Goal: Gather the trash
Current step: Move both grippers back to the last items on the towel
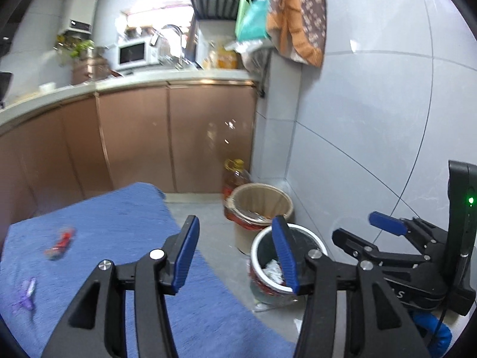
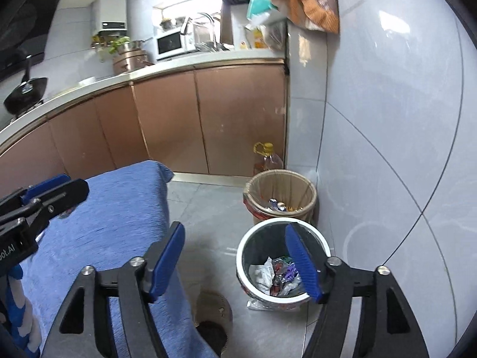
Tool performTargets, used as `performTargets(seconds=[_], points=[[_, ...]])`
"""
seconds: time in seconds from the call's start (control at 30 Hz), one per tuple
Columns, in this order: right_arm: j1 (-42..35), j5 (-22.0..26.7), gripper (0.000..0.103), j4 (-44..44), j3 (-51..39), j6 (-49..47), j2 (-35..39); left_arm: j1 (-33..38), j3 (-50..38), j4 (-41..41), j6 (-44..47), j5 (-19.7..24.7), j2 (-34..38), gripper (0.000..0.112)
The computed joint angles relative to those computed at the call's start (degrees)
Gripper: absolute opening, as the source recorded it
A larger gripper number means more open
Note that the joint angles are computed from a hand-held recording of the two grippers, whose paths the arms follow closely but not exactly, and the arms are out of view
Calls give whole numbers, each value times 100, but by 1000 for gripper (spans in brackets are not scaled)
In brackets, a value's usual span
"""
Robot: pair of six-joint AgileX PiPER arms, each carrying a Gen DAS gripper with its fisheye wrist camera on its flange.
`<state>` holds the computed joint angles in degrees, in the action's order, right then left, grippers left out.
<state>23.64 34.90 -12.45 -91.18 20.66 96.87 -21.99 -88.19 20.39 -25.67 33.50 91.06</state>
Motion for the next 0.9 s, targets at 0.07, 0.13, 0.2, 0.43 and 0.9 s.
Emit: performTargets(seconds=[0.07,0.13,0.2,0.43,0.9], points=[[237,29,82,-325,117,315,-177,-20,356,379,-363,-48,-391,56],[432,35,87,-592,195,547,-302,-32,723,724,-665,-87,-801,56],[599,40,93,-782,261,697,-415,-74,1001,1149,-1029,-75,-1100,58],[1287,-90,102,-2053,591,1807,-866,-234,1742,2259,-1953,191,-2099,61],[2231,-193,103,-3467,860,3231,-1444,197,2738,2480,-2217,290,-3451,63]])
